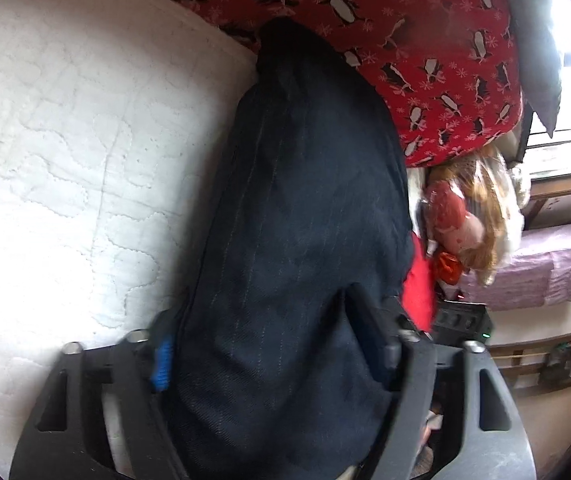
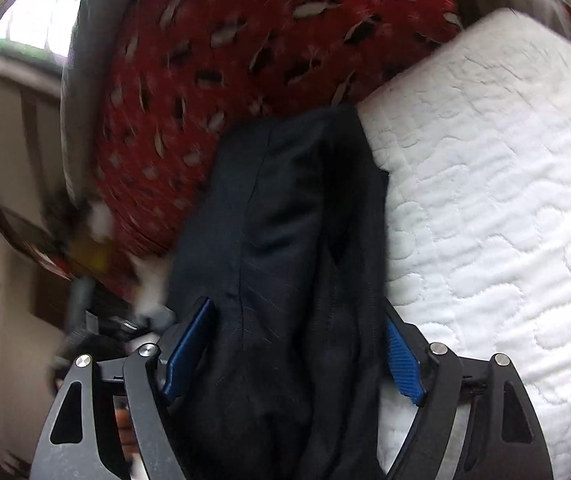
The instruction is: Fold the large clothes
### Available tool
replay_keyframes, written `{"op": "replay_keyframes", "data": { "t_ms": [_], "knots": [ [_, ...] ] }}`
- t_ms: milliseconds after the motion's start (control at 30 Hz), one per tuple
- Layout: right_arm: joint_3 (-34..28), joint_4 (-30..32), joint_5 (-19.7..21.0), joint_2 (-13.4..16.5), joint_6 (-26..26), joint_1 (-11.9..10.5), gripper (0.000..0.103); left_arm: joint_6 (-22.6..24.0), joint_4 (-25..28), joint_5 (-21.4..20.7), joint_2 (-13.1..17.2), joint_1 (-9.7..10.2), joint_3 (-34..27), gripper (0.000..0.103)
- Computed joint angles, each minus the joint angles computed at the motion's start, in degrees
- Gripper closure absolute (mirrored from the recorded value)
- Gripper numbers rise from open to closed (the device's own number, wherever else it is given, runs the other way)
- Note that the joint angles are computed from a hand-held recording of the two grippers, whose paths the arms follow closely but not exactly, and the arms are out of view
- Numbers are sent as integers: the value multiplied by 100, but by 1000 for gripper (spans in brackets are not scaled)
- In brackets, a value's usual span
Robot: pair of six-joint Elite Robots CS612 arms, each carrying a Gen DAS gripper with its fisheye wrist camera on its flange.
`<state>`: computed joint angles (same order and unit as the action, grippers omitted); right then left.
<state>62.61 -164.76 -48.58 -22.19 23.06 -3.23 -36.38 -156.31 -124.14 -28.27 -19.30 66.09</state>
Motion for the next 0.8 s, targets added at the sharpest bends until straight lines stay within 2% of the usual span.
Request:
{"op": "replay_keyframes", "data": {
  "t_ms": [33, 100, 133, 200, 333, 467, 667, 800],
  "knots": [
    [-4, 133, -272, -47, -228, 66, 46, 93, -8, 125, -32, -21, 33, 60],
    [5, 222, -498, -102, -489, 138, 67, 238, -252, 370, -144, -72, 203, 79],
    [47, 95, -614, -129, -509, 164, 79, 291, -310, 392, -175, -75, 250, 82],
    [168, -79, -833, -240, -547, 211, 83, 393, -451, 440, -278, -99, 372, 87],
    [454, -265, -1134, -514, -538, 302, 85, 518, -673, 533, -608, -106, 802, 87],
    [880, -480, -1041, -819, -555, 343, 85, 427, -1064, 547, -1029, -35, 1486, 87],
    [1472, -592, -872, -1218, -706, 550, 85, 694, -1302, 1162, -1777, -3, 2574, 87],
    [1749, -688, -744, -1360, -669, 753, 85, 732, -1361, 1392, -2090, 82, 3060, 87]
  ]
}}
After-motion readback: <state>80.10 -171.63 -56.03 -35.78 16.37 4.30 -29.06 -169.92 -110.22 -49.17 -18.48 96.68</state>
